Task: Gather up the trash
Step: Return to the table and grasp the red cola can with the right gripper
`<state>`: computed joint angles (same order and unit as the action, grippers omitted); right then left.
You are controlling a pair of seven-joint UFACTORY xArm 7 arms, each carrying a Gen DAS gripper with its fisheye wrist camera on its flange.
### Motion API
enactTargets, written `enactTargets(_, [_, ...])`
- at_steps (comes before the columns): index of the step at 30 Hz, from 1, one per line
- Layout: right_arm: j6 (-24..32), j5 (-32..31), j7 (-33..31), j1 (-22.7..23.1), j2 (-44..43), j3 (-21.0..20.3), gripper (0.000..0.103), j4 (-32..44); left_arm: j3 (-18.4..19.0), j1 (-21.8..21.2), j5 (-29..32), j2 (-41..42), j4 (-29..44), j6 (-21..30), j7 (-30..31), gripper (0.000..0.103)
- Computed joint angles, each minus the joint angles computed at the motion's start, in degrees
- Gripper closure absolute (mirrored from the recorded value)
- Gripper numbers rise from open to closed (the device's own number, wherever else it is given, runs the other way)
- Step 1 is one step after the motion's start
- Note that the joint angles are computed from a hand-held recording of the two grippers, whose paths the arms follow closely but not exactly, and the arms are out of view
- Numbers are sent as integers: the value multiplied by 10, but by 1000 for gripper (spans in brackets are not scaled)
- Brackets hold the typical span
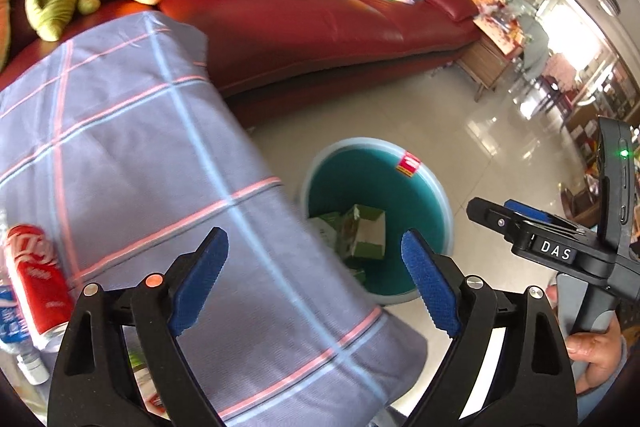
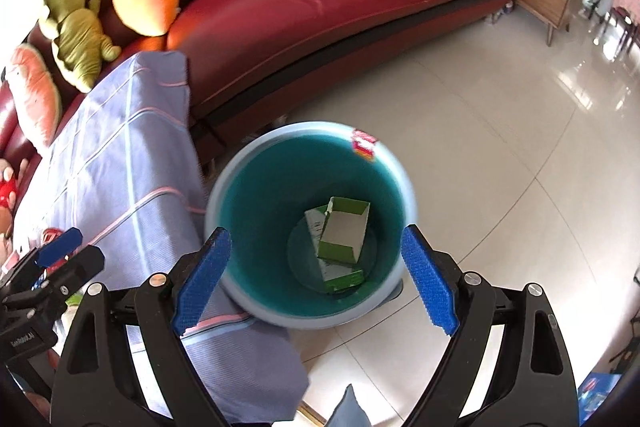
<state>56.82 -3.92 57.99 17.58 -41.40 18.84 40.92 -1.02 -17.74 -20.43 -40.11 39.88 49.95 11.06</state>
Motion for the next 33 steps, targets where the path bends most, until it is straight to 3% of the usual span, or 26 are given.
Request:
enactTargets(15, [4, -35, 29, 49, 161, 60, 20, 155, 106, 115, 52, -103, -8, 75, 62, 7])
enactTargets(28, [48, -116, 16, 158, 432, 64, 20, 438, 224, 233, 60, -50, 47, 103, 172, 4])
enactTargets(33, [98, -144, -5, 219, 548, 45, 20, 576, 244, 264, 46, 0, 79, 104, 215, 4])
